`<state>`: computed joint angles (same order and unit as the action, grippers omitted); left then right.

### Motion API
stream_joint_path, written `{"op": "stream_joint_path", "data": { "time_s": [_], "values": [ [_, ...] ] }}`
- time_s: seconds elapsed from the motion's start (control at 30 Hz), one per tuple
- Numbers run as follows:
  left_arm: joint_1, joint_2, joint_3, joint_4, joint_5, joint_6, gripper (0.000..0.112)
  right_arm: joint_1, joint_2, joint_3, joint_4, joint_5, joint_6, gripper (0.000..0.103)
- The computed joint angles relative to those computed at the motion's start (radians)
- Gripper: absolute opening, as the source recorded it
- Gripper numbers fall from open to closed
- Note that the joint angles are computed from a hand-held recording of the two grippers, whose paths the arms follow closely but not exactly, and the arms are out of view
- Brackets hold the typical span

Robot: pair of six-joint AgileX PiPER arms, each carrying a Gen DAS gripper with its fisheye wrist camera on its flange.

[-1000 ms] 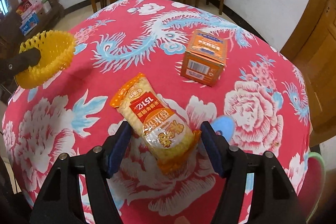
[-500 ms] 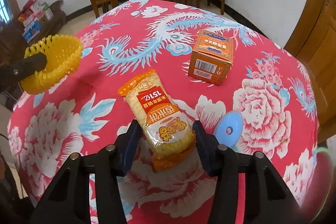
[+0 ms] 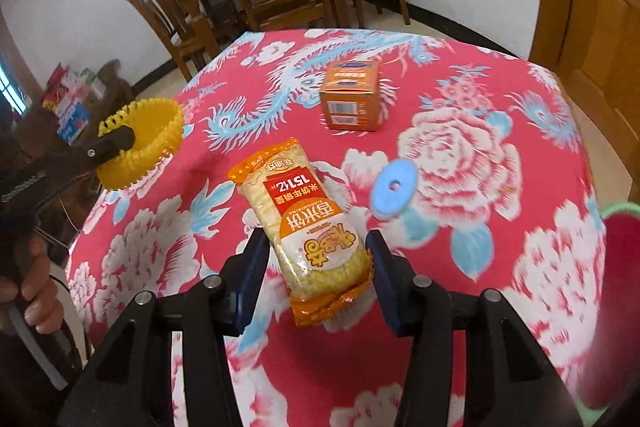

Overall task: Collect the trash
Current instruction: 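Carry the foam net and snack bag over the red bucket with both tools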

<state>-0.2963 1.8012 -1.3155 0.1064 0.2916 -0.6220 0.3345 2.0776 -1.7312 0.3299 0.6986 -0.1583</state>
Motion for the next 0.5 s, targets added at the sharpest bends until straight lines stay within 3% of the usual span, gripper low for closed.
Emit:
{"op": "stream_joint_path", "data": {
  "time_s": [0.5],
  "values": [
    [-0.053, -0.006, -0.045, 0.061, 0.027, -0.055, 0.009, -0.102, -0.215, 0.26, 0.071, -0.105, -0.049, 0.052]
  ]
}}
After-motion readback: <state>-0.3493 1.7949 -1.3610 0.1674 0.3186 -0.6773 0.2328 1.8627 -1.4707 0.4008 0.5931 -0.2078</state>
